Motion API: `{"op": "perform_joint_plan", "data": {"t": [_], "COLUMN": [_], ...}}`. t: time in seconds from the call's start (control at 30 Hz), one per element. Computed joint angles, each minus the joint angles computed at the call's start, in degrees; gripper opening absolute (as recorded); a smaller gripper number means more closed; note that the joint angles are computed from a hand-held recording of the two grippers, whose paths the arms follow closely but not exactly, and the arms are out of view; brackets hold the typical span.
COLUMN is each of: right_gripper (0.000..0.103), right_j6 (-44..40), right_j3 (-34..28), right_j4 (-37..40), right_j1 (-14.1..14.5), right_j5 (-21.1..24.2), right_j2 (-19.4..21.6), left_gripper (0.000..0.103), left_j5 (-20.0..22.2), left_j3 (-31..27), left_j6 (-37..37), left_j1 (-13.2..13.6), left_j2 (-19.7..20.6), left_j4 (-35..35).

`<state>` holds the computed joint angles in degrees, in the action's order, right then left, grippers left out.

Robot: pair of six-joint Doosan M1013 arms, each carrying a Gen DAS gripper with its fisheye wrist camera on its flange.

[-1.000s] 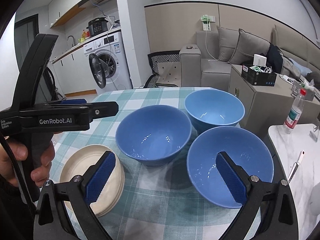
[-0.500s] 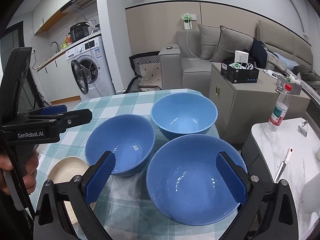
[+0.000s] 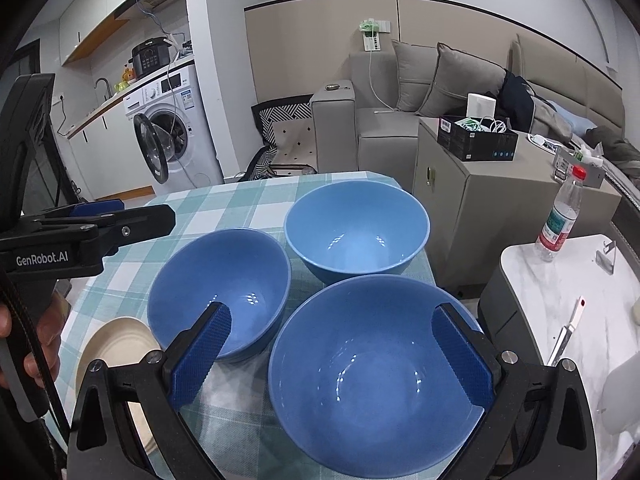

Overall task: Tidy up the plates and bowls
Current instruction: 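Move both open tools toward the blue bowls, then close the left tool on a blue bowl rim while the right tool grips another bowl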

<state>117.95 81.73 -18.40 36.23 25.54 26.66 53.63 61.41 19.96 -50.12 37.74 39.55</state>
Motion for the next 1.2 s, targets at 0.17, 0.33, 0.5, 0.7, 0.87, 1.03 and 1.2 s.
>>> {"op": "perform_joint_plan", "data": {"t": [0.17, 0.33, 0.5, 0.7, 0.87, 1.03, 1.2], "right_gripper": [0.102, 0.102, 0.102, 0.102, 0.102, 0.102, 0.102], "right_j6": [1.22, 0.84, -0.52, -10.00, -10.96, -12.29, -14.11], "right_j3": [-0.95, -2.43, -2.51, -3.79, -5.60, -7.71, -9.83], "right_j4": [-0.20, -0.63, -0.44, 8.62, 10.88, 12.44, 13.72], "right_j1": [-0.56, -1.09, -1.69, -3.38, -4.59, -5.28, -5.54], "right_j5": [0.94, 2.35, 1.36, 2.01, 4.10, 5.75, 7.65], "right_j2": [0.52, 1.14, 1.24, 1.89, 3.05, 4.38, 5.82], "left_gripper": [0.103, 0.103, 0.103, 0.103, 0.103, 0.103, 0.103], "left_j5": [1.15, 0.58, 0.65, -0.15, -0.80, -0.20, -0.01], "left_j3": [-0.90, -0.94, -1.69, -2.94, -4.50, -7.22, -9.45], "left_j6": [0.48, 0.70, 1.92, 4.04, 5.91, 8.65, 10.77], "left_j1": [0.25, 0.72, 1.23, 2.04, 2.81, 3.47, 4.04], "left_j2": [0.54, 0.63, 1.21, 2.41, 3.64, 5.40, 6.91], "left_j4": [0.68, 0.29, -0.61, -2.73, -4.93, -7.21, -9.21]}}
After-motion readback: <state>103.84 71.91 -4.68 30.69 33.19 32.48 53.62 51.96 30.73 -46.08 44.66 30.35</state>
